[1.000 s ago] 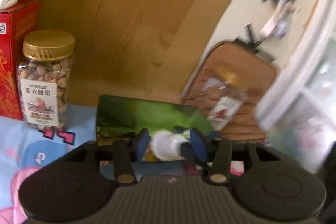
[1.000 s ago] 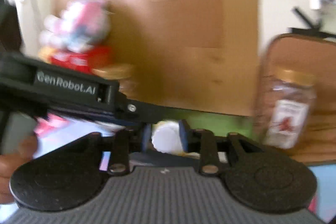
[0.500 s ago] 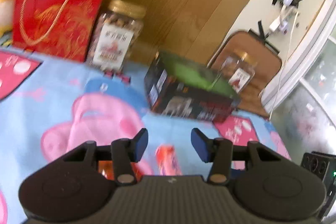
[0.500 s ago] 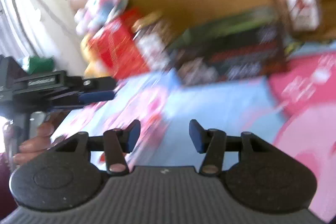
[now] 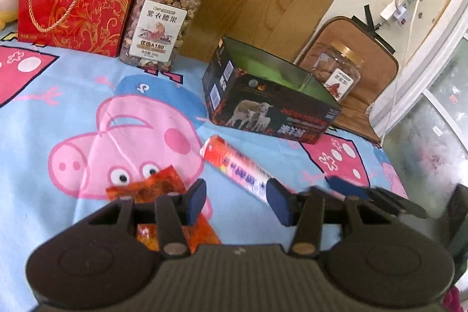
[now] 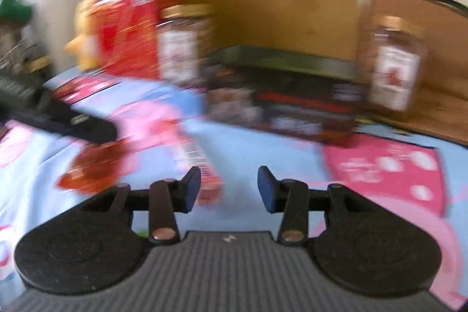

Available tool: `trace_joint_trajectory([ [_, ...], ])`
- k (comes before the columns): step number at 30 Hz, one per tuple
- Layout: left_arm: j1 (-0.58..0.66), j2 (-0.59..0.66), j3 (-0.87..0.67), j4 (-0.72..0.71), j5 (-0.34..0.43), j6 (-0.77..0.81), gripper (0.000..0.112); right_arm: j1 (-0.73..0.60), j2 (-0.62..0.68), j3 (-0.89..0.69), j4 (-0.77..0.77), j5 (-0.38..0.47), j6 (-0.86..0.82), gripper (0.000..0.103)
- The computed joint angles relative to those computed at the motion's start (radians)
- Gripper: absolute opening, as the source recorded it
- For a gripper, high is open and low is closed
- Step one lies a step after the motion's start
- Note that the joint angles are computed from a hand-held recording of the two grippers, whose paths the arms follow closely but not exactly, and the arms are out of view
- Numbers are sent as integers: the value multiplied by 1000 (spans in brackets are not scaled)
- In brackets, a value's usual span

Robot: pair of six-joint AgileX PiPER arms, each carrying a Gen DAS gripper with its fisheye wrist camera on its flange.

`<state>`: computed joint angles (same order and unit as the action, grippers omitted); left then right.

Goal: Organize snacks

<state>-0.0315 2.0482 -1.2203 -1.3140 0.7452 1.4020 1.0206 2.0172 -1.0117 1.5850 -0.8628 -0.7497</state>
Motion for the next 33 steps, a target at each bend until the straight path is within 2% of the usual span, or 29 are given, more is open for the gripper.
trace_joint_trajectory([
  [2, -23, 15, -28, -17, -38, -9, 50, -4, -42, 82, -40, -20, 127, 47],
  [4, -54, 30, -57, -43, -116, -4, 51, -6, -88, 172, -133, 8, 273, 47],
  [6, -83, 60, -109, -19, -176, -35, 51, -2, -94, 199, -186, 35, 335, 47],
  [10, -110, 144, -237, 86, -178, -146, 51, 19, -66, 166, -198, 89, 327, 46],
  [13, -134, 193, -298, 152, -186, -210, 49, 0, -15, 86, -172, 119, 270, 44],
  [15, -138, 226, -339, 202, -139, -263, 46, -20, 5, 51, -169, 147, 247, 33],
  [16, -138, 224, -326, 179, -127, -246, 46, -31, 14, 38, -176, 163, 247, 20],
  [17, -144, 209, -299, 161, -143, -223, 47, -43, 20, 32, -188, 176, 253, 18],
  [18, -150, 190, -267, 142, -157, -202, 48, -48, 25, 25, -184, 174, 251, 17],
  [22, -147, 155, -195, 96, -117, -175, 50, -38, 30, 33, -125, 107, 229, 17],
  [24, -161, 134, -149, 45, -143, -114, 51, -48, 15, 68, -147, 109, 261, 18],
  [28, -170, 125, -134, 34, -148, -108, 51, -46, 2, 91, -155, 106, 236, 27],
  [30, -180, 115, -116, 16, -172, -88, 52, -39, 15, 75, -130, 90, 186, 26],
  [31, -184, 110, -110, 15, -181, -85, 52, -34, 23, 63, -109, 78, 162, 22],
  [33, -186, 97, -106, 31, -179, -107, 52, -31, 24, 58, -88, 69, 145, 20],
])
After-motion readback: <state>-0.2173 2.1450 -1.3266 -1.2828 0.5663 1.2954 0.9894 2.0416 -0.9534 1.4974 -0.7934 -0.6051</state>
